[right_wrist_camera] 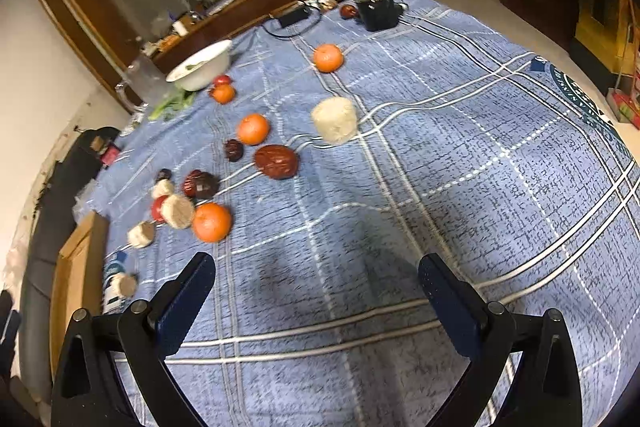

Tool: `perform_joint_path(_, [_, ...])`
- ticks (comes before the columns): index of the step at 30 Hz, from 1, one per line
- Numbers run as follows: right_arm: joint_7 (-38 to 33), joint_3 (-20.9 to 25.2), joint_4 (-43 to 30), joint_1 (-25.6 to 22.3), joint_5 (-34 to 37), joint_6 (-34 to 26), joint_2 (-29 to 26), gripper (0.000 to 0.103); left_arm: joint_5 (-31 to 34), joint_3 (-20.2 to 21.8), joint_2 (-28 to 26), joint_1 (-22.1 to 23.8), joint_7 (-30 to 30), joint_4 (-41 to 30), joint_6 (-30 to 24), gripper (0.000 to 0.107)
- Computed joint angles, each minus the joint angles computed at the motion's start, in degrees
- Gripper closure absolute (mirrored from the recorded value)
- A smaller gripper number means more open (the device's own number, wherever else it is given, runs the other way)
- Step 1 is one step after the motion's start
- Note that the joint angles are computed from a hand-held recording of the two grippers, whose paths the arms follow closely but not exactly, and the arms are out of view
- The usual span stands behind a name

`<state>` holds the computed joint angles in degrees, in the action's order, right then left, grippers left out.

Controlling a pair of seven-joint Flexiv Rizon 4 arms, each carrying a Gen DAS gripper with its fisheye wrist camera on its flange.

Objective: Organize fruits
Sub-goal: 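Grasp a pale cube with the left tool while the right tool grasps a mandarin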

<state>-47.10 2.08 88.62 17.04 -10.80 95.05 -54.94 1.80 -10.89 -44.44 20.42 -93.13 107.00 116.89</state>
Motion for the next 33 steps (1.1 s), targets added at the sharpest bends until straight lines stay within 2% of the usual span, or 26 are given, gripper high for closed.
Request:
perform_joint_path(6, [-1.34, -3.31, 0.88, 4.25, -1.31, 0.81, 1.06, 0.001, 2.32, -3.20, -1.61, 2.10, 1.74, -1.45, -3.14, 0.005])
perform_joint_path(8, [-2.22, -3.18, 0.31, 4.46, -1.94, 1.00, 0.68, 0.002, 3.18, -4.45, -2.23, 2.67, 2.95, -1.81, -4.01, 0.005])
perform_joint_path(11, [-3.55, -2.41, -1.01, 4.16, -2.88, 0.29, 0.03, 0.009, 3.80, -6.56, -3.64, 3.13, 5.68, -3.18, -7.10, 0.005])
perform_joint_path(13, [-5.12, -0.41, -2.51, 2.91, -4.01, -1.46, -0.51, 0.021, 3.44, -7.91, -4.75, 3.26, 7.88, -4.27, -9.41, 0.005])
perform_joint_path(16, [-8.98, 5.14, -6.59, -0.52, -5.69, -5.66, -2.37, 0.030, 2.51, -10.67, -6.50, 3.99, 11.79, -6.08, -12.99, 0.011])
perform_joint_path(18, [-11.55, 7.44, -9.79, -1.49, -6.12, -9.06, -3.76, 0.031, 1.69, -12.82, -7.79, 4.76, 14.63, -7.55, -15.62, 0.023])
perform_joint_path(20, [-13.79, 8.47, -12.67, -1.59, -5.84, -11.70, -5.08, 0.031, 0.18, -13.66, -8.90, 4.58, 16.88, -9.15, -17.99, 0.028])
perform_joint_path(22, [-15.16, 8.20, -15.89, -0.77, -5.33, -14.37, -6.51, 0.031, -1.75, -12.95, -9.77, 3.26, 18.53, -10.99, -19.80, 0.029])
perform_joint_path(27, [-19.26, 8.82, -24.00, 0.24, -3.33, -20.81, -10.50, 0.031, -7.33, -7.13, -11.08, -2.40, 20.92, -15.93, -24.89, 0.029])
perform_joint_path(29, [-20.96, 9.31, -26.69, 0.37, -2.16, -22.77, -11.90, 0.031, -9.32, -6.39, -11.73, -3.33, 21.89, -17.27, -26.60, 0.029])
perform_joint_path(33, [-22.55, 7.77, -28.59, 1.55, -0.19, -23.13, -12.85, 0.032, -12.46, -4.01, -12.95, -6.01, 23.82, -19.77, -28.88, 0.031])
